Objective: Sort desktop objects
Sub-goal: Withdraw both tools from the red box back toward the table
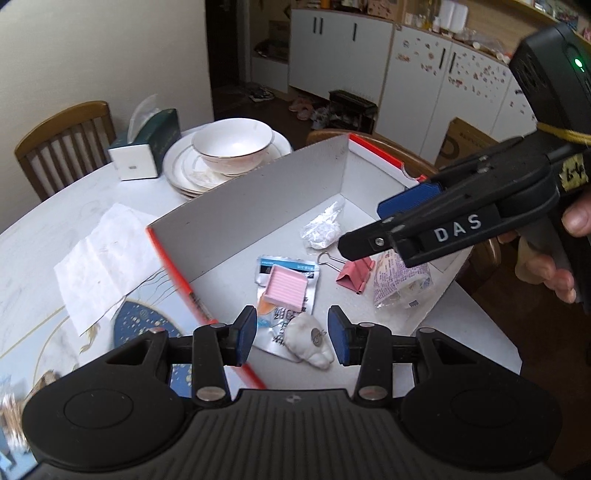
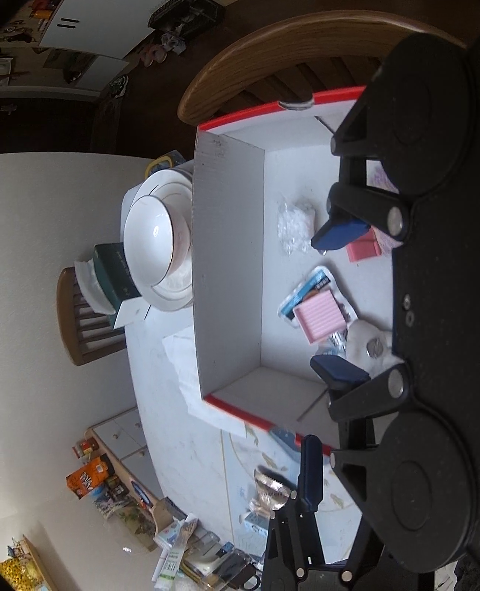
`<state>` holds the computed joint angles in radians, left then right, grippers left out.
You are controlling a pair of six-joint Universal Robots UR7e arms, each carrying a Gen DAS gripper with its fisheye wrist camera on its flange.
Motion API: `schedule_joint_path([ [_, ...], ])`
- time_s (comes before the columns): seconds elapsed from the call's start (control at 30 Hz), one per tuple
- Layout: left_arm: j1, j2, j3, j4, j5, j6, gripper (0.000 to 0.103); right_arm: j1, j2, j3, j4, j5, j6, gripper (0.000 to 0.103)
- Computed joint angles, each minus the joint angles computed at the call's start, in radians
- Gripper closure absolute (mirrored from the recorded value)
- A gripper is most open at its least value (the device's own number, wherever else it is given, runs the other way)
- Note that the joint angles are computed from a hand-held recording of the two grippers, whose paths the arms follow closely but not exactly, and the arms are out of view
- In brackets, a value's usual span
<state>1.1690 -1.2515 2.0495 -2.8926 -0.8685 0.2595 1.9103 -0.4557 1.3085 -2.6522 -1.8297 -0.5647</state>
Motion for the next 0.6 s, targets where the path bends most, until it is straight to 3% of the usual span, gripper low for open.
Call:
schedule_joint_path([
  [0.27, -0.002, -0.078, 0.077, -0.066, 0.017, -0.017, 0.049, 0.018, -0.022, 0.082, -0.099, 0.049, -0.022, 0.039],
  [0.37, 0.001, -0.116, 0.111, -0.087, 0.028, -0.016, 0.039, 0.025, -0.027, 0.113, -0.130, 0.085, -0.019, 0.035],
  [0.6, 0.027, -0.227, 0.181, -0.113, 0.035, 0.026, 0.033, 0.063, -0.011, 0.157, -0.164, 0.127, -0.001, 0.033],
])
